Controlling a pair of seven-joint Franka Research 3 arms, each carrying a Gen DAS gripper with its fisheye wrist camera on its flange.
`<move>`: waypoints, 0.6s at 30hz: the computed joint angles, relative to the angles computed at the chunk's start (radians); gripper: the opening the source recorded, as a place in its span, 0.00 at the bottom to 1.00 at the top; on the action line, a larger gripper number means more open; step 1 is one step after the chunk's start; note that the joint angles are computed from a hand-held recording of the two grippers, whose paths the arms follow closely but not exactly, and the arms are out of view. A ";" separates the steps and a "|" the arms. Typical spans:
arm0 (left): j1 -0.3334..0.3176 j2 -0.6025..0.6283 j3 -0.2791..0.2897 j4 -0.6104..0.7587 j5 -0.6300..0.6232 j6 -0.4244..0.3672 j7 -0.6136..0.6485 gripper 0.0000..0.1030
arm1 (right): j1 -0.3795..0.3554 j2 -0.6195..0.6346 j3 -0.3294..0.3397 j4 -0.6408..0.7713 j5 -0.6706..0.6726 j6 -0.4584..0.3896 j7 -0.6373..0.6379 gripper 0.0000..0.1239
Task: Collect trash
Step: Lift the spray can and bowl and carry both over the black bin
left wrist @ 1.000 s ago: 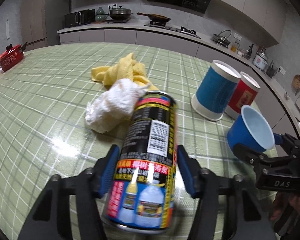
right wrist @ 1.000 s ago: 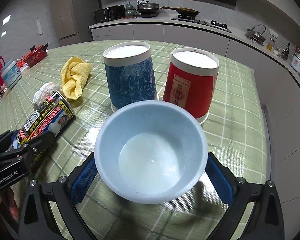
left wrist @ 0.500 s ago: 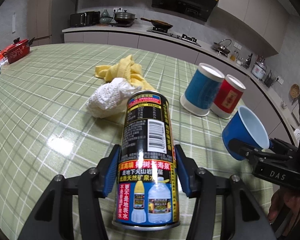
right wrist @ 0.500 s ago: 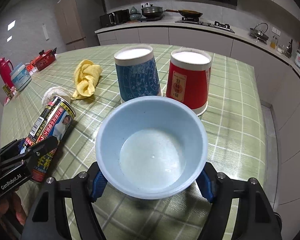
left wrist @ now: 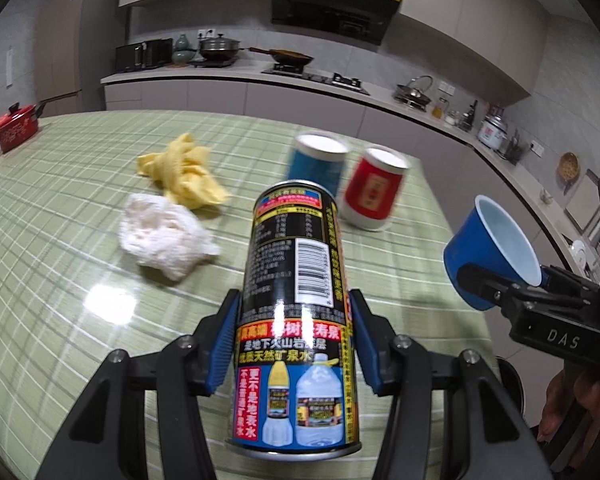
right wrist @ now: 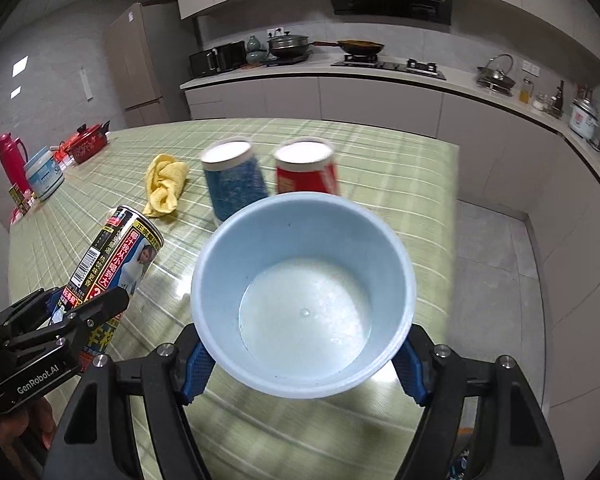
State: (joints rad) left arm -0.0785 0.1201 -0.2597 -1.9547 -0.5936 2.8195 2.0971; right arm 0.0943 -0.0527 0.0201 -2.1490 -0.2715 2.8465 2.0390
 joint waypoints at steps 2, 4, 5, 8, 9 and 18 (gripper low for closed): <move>-0.010 -0.013 -0.012 -0.012 -0.012 0.001 0.009 0.52 | -0.015 -0.047 -0.006 -0.048 -0.012 0.003 0.009 0.61; -0.028 -0.025 -0.020 -0.023 -0.023 0.000 0.018 0.52 | -0.039 -0.094 -0.005 -0.096 -0.015 0.006 0.012 0.62; -0.039 -0.032 -0.024 -0.029 -0.027 0.000 0.021 0.52 | -0.053 -0.112 0.000 -0.114 -0.015 0.007 0.013 0.62; -0.077 -0.041 -0.033 -0.038 -0.034 -0.001 0.027 0.52 | -0.108 -0.196 0.009 -0.193 -0.012 0.005 0.011 0.62; -0.087 -0.045 -0.034 -0.041 -0.035 -0.001 0.027 0.52 | -0.127 -0.221 0.015 -0.215 -0.010 0.003 0.010 0.62; -0.195 -0.080 -0.060 -0.086 -0.046 0.011 0.022 0.52 | -0.265 -0.448 0.023 -0.412 0.079 -0.023 -0.087 0.62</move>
